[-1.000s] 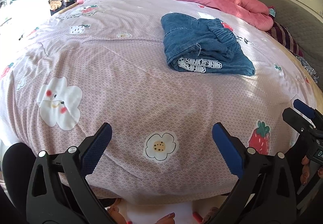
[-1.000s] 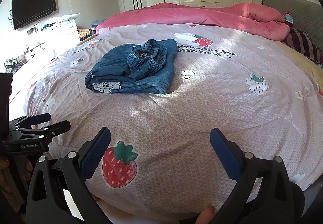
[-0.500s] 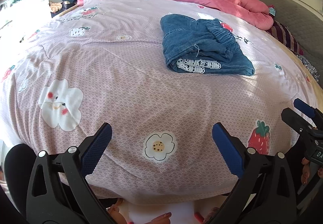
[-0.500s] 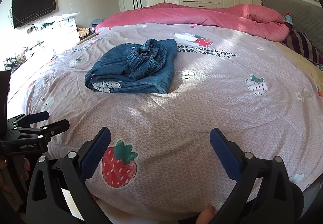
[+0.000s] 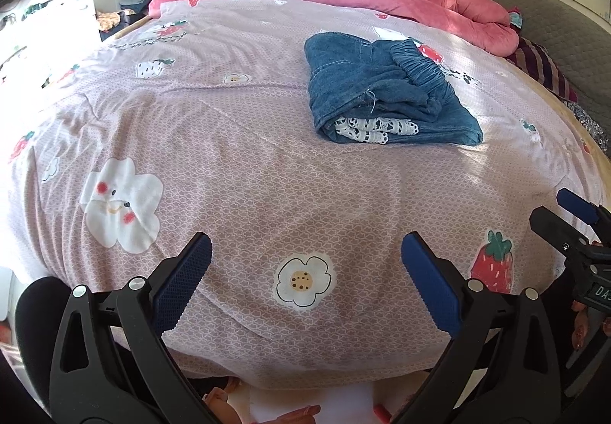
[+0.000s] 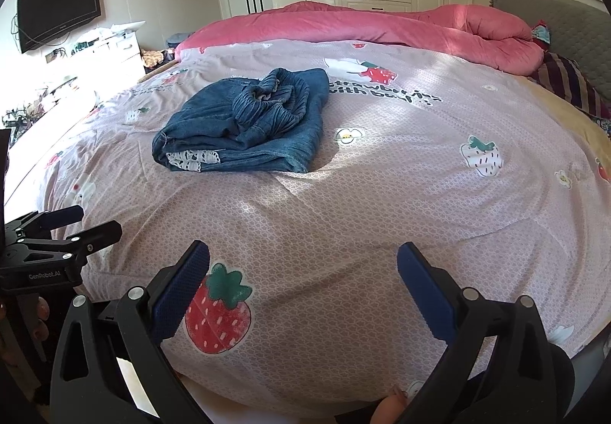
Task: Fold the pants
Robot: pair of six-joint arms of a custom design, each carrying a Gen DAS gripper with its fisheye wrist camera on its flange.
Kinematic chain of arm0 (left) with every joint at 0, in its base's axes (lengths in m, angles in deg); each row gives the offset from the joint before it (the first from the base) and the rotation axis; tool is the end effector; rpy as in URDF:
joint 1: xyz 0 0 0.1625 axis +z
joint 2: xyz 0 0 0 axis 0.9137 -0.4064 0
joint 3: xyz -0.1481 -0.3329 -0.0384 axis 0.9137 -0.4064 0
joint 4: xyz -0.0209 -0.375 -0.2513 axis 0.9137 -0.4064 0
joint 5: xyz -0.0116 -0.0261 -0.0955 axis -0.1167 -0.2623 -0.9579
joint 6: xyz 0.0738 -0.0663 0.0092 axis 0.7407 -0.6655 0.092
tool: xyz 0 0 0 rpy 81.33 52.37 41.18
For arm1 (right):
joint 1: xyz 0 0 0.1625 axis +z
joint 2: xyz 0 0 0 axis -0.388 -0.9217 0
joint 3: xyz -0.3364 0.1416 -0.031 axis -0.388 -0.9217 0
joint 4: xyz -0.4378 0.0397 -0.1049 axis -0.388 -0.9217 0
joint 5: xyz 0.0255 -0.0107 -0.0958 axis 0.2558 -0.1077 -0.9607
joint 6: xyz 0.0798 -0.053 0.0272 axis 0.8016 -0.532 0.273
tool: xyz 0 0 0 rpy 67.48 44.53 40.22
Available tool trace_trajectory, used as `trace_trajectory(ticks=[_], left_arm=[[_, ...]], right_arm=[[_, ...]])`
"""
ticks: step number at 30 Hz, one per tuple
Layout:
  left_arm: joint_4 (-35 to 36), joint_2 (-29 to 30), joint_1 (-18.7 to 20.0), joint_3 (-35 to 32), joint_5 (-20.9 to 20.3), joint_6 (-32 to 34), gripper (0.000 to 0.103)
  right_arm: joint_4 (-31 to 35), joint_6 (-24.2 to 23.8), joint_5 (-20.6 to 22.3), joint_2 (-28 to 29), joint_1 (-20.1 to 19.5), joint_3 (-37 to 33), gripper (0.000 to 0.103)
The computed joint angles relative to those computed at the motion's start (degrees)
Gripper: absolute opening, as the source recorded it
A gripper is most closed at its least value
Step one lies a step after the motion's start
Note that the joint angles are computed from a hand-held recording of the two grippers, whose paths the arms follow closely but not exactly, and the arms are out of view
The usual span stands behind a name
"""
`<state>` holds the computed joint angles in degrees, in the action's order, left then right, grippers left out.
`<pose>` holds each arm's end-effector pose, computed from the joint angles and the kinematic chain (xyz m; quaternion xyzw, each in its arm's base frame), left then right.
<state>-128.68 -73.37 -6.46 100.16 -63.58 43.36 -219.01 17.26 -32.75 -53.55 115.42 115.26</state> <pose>-0.0585 -0.5020 0.1039 0.1939 0.8788 -0.2999 0.3165 0.1170 -0.4774 0.0391 0.1867 -0.8688 0.3641 0.2788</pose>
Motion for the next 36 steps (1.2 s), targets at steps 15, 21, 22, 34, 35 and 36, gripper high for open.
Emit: trace_trajectory(ticks=[15, 21, 22, 34, 35, 36], left_arm=[[-0.88, 0.17, -0.49, 0.01, 0.80, 0.64, 0.093], [-0.75, 0.15, -0.59, -0.02, 1.13, 0.41, 0.093], [-0.74, 0.15, -0.64, 0.02, 1.24, 0.34, 0.093], [-0.16, 0.30, -0.82, -0.07, 2.50, -0.40, 0.093], [-0.15, 0.34, -0.83, -0.10, 2.67, -0.48, 0.093], [-0.27, 0.40, -0.85, -0.08, 2.78, -0.48, 0.093]], right_arm=[[-0.24, -0.23, -0.92, 0.46, 0.20, -0.36, 0.098], [-0.10, -0.14, -0.98, 0.49, 0.16, -0.45, 0.098], [-0.18, -0.17, -1.01, 0.53, 0.17, -0.42, 0.098], [-0.18, -0.12, -1.22, 0.68, 0.06, -0.50, 0.098], [-0.21, -0.09, -1.23, 0.70, 0.01, -0.50, 0.098], [-0.28, -0.09, -1.22, 0.73, 0.00, -0.50, 0.098]])
